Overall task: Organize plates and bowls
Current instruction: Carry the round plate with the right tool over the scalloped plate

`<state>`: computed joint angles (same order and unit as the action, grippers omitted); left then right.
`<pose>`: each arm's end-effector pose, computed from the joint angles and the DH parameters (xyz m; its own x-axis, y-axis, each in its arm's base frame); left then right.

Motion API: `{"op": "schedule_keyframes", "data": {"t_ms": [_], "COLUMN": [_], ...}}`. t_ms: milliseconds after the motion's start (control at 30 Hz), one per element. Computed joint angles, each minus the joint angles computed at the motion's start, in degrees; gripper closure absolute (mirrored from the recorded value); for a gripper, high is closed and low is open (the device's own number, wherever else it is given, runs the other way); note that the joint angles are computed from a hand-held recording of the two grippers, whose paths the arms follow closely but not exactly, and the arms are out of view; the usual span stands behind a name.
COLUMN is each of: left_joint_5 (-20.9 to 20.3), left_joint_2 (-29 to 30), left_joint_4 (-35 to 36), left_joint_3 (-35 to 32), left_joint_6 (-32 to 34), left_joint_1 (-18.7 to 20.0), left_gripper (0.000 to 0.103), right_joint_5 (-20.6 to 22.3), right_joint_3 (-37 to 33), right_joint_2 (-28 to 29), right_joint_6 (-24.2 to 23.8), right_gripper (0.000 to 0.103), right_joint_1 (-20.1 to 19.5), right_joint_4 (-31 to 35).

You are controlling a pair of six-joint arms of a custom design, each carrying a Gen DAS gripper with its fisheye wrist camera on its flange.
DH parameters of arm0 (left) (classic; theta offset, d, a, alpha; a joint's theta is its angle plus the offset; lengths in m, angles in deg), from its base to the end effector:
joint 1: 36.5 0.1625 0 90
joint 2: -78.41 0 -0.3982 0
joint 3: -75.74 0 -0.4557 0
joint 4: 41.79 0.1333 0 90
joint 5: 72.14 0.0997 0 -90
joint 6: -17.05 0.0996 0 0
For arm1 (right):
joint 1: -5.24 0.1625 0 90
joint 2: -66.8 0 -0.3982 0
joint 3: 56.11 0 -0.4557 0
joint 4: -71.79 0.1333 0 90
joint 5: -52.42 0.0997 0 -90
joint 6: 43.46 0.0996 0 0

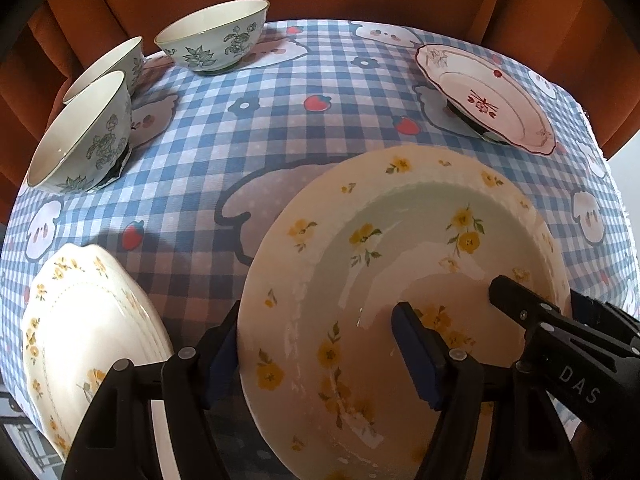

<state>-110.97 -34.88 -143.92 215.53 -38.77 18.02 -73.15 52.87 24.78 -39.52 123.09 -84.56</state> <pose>-0.0207 -0.3923 0.2397 -0.6889 -0.3597 -0.6293 -0.0137 0.8745 -0.4849 0.3343 -0.4714 -0.0724 -0.7467 -0.3238 0.5810 -0.4168 0.9085 -0.0293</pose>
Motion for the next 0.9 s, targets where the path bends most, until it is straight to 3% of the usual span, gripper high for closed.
{"op": "schedule_keyframes", "data": {"t_ms": [300,533,633,900], "left_joint_5": [-2.40,-0.86,0.18,-0.73], "left_joint_2": [-1.95,-6.18,-8.55,-14.77], "left_joint_4": [6.31,10.96,12.33,16.01], "left_joint_3": [-1.26,-1.63,-1.17,-0.51], "left_joint_6": [-5.95,-8.63,-8.55,-6.95], "left_joint_1": [-3.27,-6.11,-7.07,-7.77], "left_gripper": [0.031,0.031,0.031,0.031], "right_joint_5": [-0.99,-1.45,-0.40,-2.56], "right_joint_3": [1.93,1.99,2.67,2.66], "right_joint_2": [-3.66,-4.84,-5.49,-4.70], "right_joint_6": [2.88,4.33,7.40,11.39], "right_gripper": [0.037,0.037,0.037,0.037], "right_joint_1": [1.65,3.97,4.61,7.97], "right_joint_4": [3.29,5.02,4.90,5.21]}}
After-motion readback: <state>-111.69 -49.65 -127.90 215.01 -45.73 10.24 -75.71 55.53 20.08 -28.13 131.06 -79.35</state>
